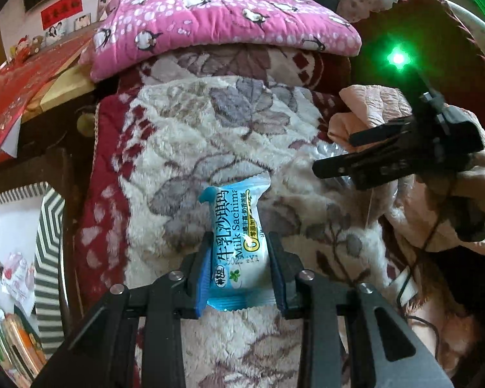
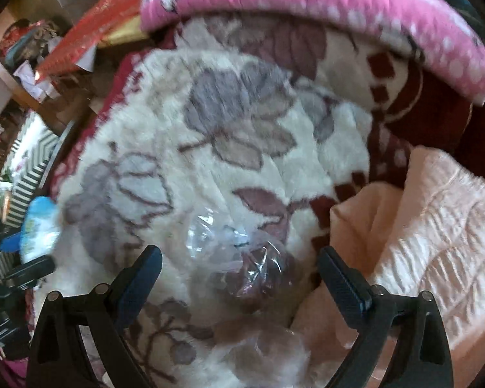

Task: Organize snacks
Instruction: 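Grasp the blue milk sachima candy with the left tool while the right tool grasps a clear nut bag, then carry the blue candy and clear nut bag over the white striped tray with both tools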

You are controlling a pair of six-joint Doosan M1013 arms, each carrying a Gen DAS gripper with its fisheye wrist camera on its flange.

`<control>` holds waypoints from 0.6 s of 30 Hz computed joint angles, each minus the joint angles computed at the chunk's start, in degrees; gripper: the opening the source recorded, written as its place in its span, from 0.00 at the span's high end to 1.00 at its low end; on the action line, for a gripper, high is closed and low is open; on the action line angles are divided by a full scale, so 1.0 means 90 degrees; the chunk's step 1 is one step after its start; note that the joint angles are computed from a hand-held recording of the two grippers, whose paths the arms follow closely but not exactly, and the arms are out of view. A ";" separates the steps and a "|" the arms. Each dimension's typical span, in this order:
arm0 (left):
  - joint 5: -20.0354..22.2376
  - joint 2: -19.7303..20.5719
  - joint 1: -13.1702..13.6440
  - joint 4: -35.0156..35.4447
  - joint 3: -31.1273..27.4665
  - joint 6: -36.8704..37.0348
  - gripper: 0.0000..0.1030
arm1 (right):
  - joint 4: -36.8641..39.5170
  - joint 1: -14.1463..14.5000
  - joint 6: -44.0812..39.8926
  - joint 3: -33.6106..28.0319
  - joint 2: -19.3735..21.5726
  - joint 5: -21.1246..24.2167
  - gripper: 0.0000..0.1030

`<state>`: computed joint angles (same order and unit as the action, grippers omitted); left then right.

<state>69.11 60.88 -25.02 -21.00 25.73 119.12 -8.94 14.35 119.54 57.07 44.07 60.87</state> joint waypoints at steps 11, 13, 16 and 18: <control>-0.0324 -0.0327 0.0030 -0.0044 0.0660 0.0006 0.70 | 0.0132 0.0031 0.0167 0.0689 -0.0346 -0.1027 0.63; -0.0346 -0.0374 0.0052 -0.0087 0.0736 -0.0056 0.70 | 0.0050 0.0108 0.0168 0.0772 -0.0437 -0.1227 0.64; -0.0522 -0.0514 0.0086 -0.0040 0.0966 -0.0118 0.70 | -0.0083 0.0233 0.0216 0.0862 -0.0552 -0.1495 0.64; -0.0578 -0.0578 0.0111 -0.0024 0.1064 -0.0192 0.70 | -0.0087 0.0304 0.0209 0.0895 -0.0598 -0.1606 0.64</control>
<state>63.91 55.67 -24.02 -21.22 35.30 117.39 -9.73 17.08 121.43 65.13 38.68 46.41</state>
